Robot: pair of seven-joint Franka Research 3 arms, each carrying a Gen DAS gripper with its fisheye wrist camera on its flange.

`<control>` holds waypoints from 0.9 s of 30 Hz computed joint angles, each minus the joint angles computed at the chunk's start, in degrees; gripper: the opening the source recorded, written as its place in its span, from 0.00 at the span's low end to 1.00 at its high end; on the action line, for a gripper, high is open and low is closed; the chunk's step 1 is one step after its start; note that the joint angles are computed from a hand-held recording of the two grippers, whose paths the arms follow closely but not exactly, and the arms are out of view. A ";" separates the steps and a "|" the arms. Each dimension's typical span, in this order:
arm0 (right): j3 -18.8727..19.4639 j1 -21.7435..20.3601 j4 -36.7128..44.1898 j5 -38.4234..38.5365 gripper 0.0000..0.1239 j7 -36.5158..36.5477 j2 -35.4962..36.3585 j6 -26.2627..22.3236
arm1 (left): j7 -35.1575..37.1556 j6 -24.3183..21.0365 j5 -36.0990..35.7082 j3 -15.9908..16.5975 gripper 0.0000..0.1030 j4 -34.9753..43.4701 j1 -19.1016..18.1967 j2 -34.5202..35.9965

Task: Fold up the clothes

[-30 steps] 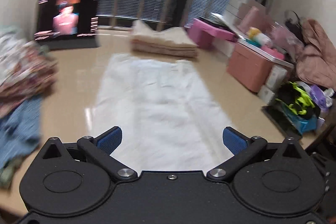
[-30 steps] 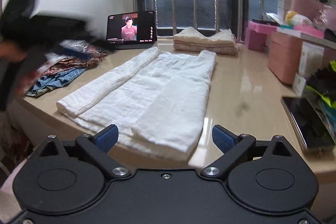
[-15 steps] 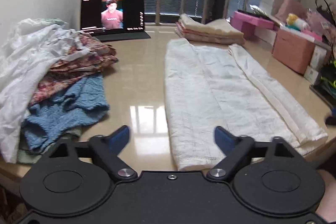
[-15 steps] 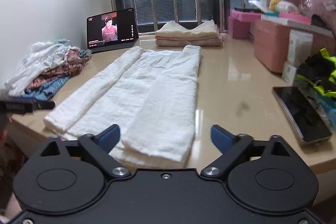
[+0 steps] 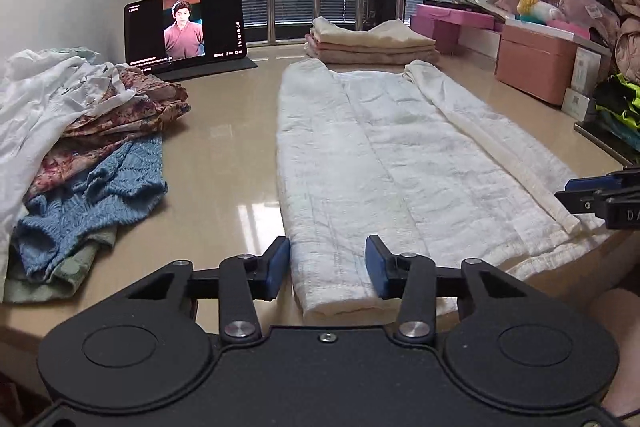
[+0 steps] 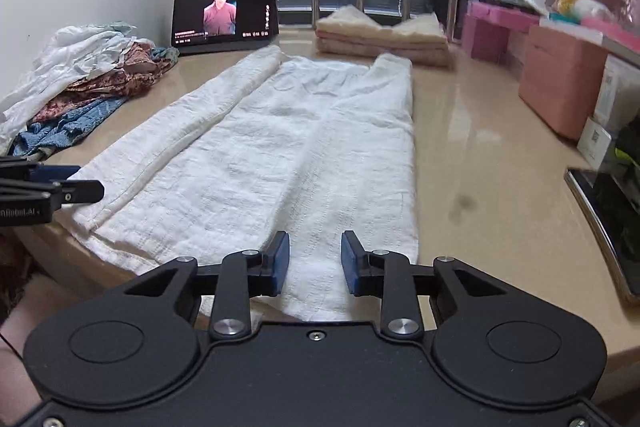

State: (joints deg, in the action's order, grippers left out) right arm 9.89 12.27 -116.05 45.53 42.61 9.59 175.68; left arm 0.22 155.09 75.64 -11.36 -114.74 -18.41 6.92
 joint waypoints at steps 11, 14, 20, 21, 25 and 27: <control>0.46 -4.06 -1.09 36.83 0.70 -42.92 -8.03 -10.49 | -6.83 4.65 17.91 -0.39 1.00 -4.97 1.89 -7.14; -2.11 -2.66 -4.53 28.80 0.79 -48.46 -11.50 -13.22 | 9.48 8.50 14.67 -1.08 1.00 -7.30 3.35 -9.14; -3.71 2.60 -8.54 6.80 0.79 -54.40 -9.10 -3.86 | 40.56 4.76 6.99 -3.47 1.00 -7.43 2.42 -6.09; -3.73 3.25 -8.60 6.17 0.79 -56.50 -8.21 -2.18 | 42.53 4.33 7.27 -3.48 1.00 -6.94 2.06 -5.12; -3.96 4.32 -7.90 -2.87 0.78 -53.91 -5.34 0.34 | 49.04 4.54 7.14 -2.54 1.00 -4.46 1.09 -1.64; -4.67 4.62 -7.69 -10.36 0.71 -48.49 -4.70 -0.18 | 54.18 5.18 4.67 -2.06 0.96 -3.64 0.86 -0.52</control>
State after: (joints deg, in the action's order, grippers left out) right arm 5.22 16.90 -123.74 35.17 -5.88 4.90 175.51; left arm 54.40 160.27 80.31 -13.42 -118.38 -17.55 6.40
